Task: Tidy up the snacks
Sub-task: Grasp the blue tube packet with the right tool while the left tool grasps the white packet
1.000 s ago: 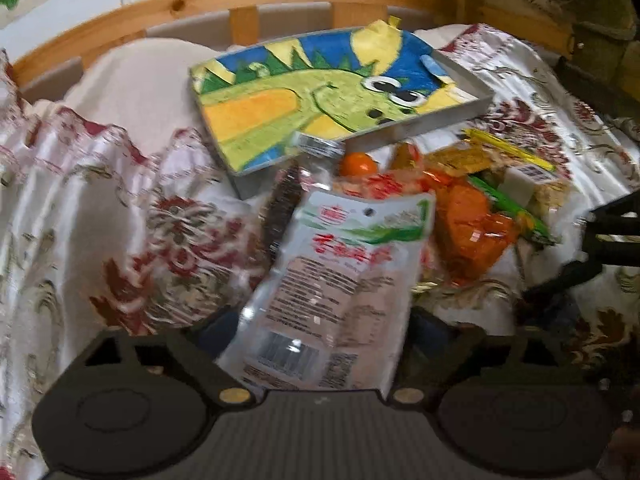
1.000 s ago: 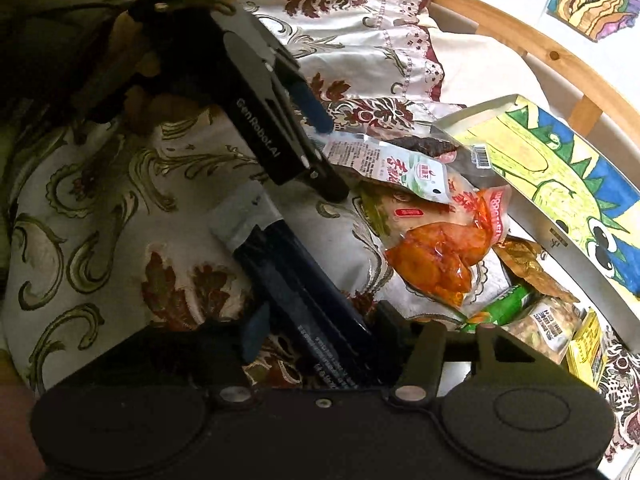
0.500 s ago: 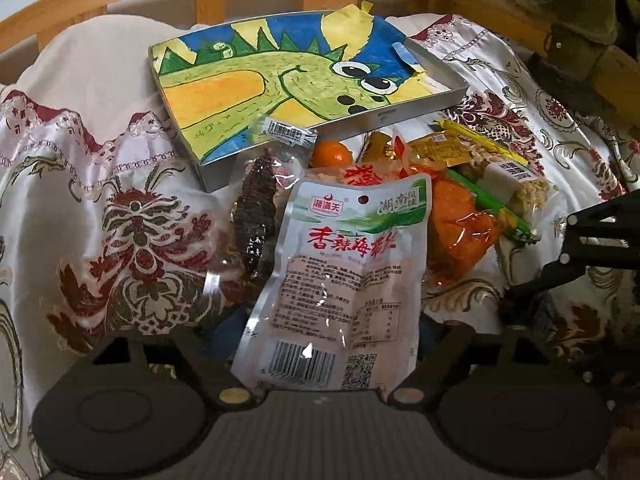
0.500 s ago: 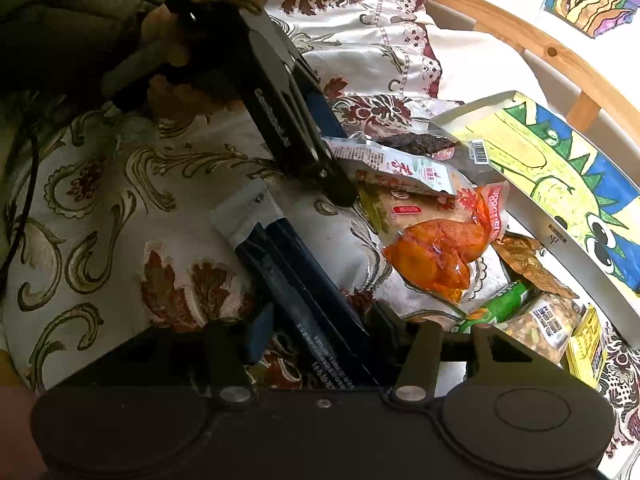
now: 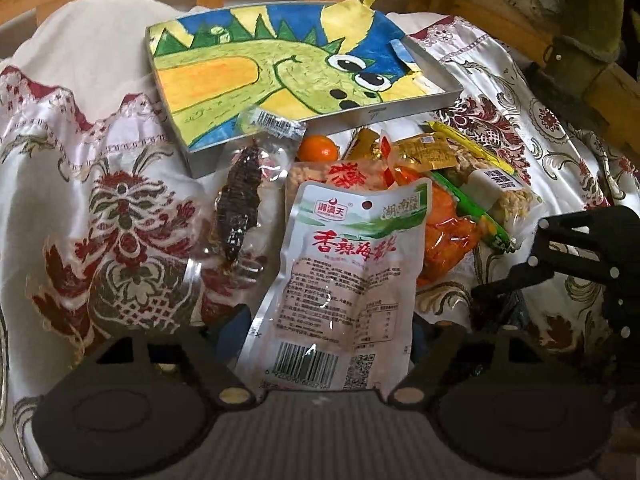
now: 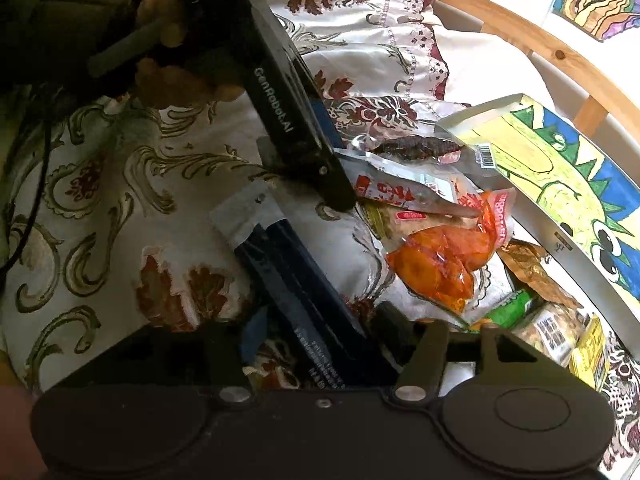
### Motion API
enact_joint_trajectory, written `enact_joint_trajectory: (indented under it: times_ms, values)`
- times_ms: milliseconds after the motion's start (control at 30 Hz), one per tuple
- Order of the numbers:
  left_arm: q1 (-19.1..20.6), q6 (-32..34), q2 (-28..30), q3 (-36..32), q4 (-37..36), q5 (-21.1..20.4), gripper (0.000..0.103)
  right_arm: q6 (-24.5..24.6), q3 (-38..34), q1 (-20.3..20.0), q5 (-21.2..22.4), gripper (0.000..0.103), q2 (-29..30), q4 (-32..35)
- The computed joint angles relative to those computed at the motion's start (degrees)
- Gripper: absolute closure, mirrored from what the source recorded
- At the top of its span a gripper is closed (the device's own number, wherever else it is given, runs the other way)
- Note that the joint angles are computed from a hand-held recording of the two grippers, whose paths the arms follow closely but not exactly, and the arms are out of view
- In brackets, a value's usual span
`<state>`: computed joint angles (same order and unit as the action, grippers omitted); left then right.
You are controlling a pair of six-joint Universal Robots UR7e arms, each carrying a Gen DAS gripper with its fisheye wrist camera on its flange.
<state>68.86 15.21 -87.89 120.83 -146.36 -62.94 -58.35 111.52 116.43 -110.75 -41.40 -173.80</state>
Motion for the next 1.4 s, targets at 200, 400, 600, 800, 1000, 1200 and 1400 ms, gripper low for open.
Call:
enact_joint_trajectory:
  times_ms: [200,400,600,800,1000,1200,1400]
  values:
    - [0.2,0.0,0.6,0.3,-0.5,0.3,0.016,0.6,-1.1,-0.5,0.7,0.032,1.0,1.0]
    - [-0.6,-1.6,0.2,0.5,-0.2,1.9,0.023,0.2,0.4,-0.4,0.8,0.046,0.8,-2.3]
    - [-1.4,-7.8,-1.6,-0.6,4.3,1.9,0.037,-1.7,3.3,0.0,0.5,0.061,0.2,-8.4]
    - [-2.2,-13.5,-3.8,0.1,7.1,1.8,0.039,-2.2,5.0,0.4,-0.7,0.063,-0.1,-11.9]
    - [-2.7,-18.8,-6.2,1.3,6.4,1.3,0.039,-2.6,7.0,0.5,-0.8,0.064,-1.0,-15.9]
    - [-3.8,-25.6,-8.1,2.4,8.0,2.2,0.046,-1.8,8.0,0.7,-1.6,0.066,-1.6,-18.2]
    - [-3.6,-25.9,-6.8,2.8,9.5,3.4,0.036,-1.4,8.8,0.7,-1.7,0.066,-2.2,-19.8]
